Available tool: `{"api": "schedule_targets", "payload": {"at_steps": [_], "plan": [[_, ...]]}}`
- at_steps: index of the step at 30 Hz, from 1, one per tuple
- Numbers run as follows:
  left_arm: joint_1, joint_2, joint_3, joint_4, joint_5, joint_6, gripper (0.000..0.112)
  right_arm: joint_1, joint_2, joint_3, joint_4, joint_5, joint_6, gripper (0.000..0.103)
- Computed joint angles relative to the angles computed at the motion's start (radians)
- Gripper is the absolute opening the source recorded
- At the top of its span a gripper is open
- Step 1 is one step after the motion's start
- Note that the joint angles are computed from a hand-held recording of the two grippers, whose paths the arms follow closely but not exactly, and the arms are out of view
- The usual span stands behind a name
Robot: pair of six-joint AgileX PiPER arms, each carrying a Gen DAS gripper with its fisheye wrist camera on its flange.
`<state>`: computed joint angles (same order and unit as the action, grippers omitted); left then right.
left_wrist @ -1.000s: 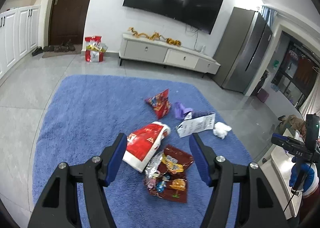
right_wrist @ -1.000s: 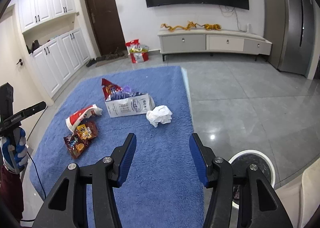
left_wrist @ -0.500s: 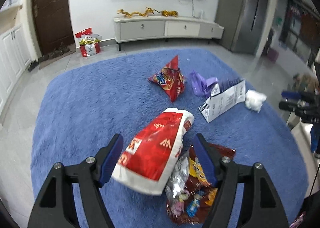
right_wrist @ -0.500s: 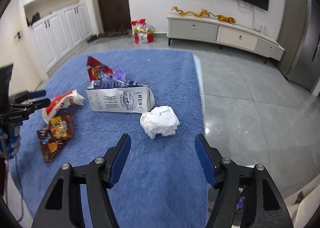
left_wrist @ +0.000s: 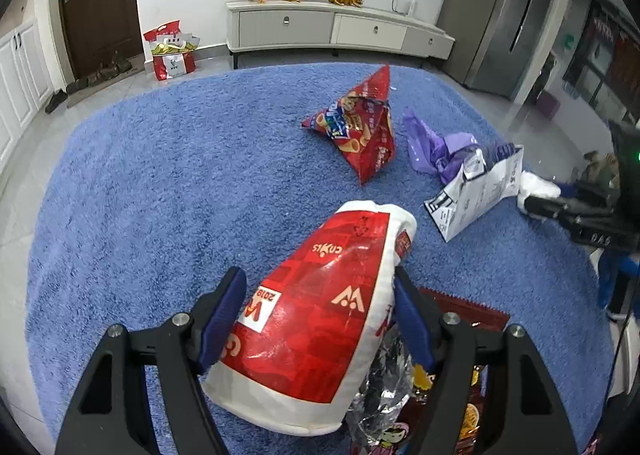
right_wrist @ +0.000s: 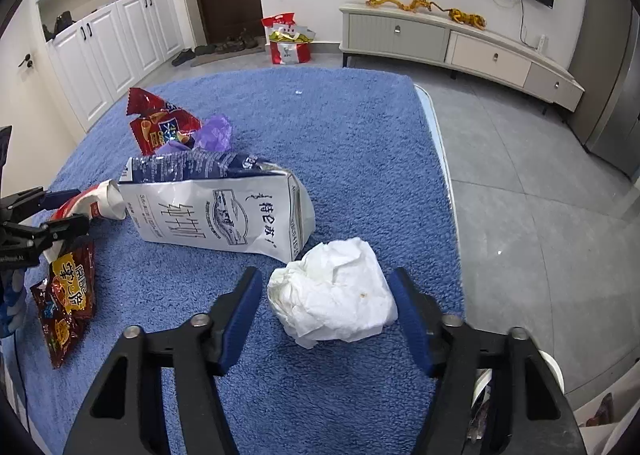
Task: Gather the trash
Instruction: 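Grasp the white tissue with the right tool while the left tool grasps the red-and-white snack bag, then lift the tissue and snack bag and carry both over the bin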
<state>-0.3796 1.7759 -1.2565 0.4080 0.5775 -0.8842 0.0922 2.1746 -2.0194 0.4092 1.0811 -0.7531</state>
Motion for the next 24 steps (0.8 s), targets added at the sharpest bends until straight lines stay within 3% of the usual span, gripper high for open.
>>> {"api": "schedule_targets", "payload": {"at_steps": [3, 5, 6, 7, 14, 24], "plan": [[0.006, -0.009, 0.015, -0.004, -0.021, -0.01, 0.064, -0.005, -0.01, 0.023, 0.007, 0.003, -0.024, 0.033], [0.0, -0.018, 0.021, 0.018, -0.02, -0.031, 0.058, -0.012, -0.029, 0.051, 0.021, 0.004, -0.045, 0.027], [-0.007, -0.022, 0.022, 0.036, -0.015, -0.048, 0.049, -0.015, -0.042, 0.067, 0.026, -0.001, -0.052, 0.024], [-0.01, -0.03, 0.028, 0.037, -0.021, -0.049, 0.041, -0.021, -0.053, 0.081, 0.035, -0.002, -0.06, 0.023], [-0.008, -0.102, 0.093, 0.082, -0.038, -0.131, 0.026, -0.054, -0.172, 0.231, 0.101, 0.0, -0.154, 0.021], [0.051, -0.223, 0.221, 0.024, -0.119, -0.164, 0.022, -0.097, -0.324, 0.4, 0.167, 0.026, -0.264, 0.021]]}}
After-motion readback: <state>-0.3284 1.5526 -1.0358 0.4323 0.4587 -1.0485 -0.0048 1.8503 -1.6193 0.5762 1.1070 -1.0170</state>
